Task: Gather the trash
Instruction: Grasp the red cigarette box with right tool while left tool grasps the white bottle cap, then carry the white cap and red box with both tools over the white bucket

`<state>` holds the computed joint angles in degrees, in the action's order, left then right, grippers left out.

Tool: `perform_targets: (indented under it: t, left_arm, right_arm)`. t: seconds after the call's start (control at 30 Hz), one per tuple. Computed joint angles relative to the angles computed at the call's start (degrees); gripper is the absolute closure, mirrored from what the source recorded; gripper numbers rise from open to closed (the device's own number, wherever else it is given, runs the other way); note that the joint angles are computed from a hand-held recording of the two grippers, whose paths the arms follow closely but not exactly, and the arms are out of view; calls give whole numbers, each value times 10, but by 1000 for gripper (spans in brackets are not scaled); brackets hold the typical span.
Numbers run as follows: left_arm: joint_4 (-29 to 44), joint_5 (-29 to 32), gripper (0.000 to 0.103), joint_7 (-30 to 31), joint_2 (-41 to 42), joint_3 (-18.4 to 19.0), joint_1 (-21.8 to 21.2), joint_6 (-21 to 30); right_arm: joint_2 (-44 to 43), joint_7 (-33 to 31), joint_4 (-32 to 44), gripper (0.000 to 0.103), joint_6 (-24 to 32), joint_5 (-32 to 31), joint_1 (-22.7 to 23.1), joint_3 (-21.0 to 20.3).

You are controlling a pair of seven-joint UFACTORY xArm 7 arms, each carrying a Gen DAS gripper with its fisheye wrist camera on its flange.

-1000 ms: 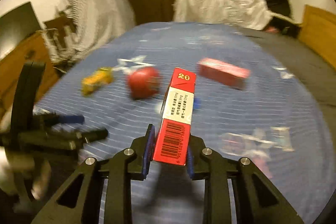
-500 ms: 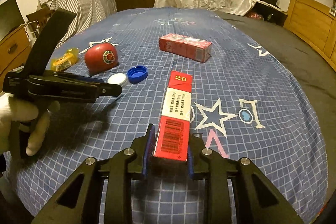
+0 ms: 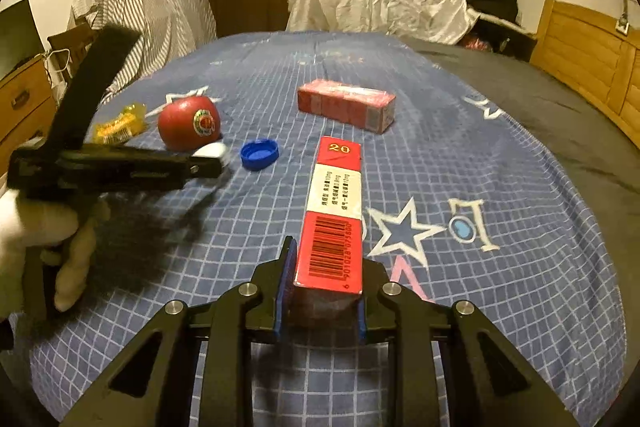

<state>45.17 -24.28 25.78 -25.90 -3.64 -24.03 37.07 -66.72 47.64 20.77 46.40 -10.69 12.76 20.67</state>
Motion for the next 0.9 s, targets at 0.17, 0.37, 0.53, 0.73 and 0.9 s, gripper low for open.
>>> perform_targets:
  t: [0.17,0.37,0.53,0.73,0.9]
  left_arm:
    - [-66,32,66,-38,-115,-2,26,-14]
    - [-110,72,66,-104,-260,1,49,-8]
    - [-113,97,66,-137,-335,11,57,-4]
    - [-111,118,66,-155,-376,14,55,6]
    - [-106,126,66,-157,-389,24,56,16]
  right_arm:
    - [-16,15,27,77,10,-19,-12,31]
    - [-1,39,96,77,10,-43,-36,78]
    - [9,44,156,77,27,-60,-54,108]
    - [18,47,216,77,54,-64,-72,132]
    - [27,44,255,77,67,-61,-82,147]
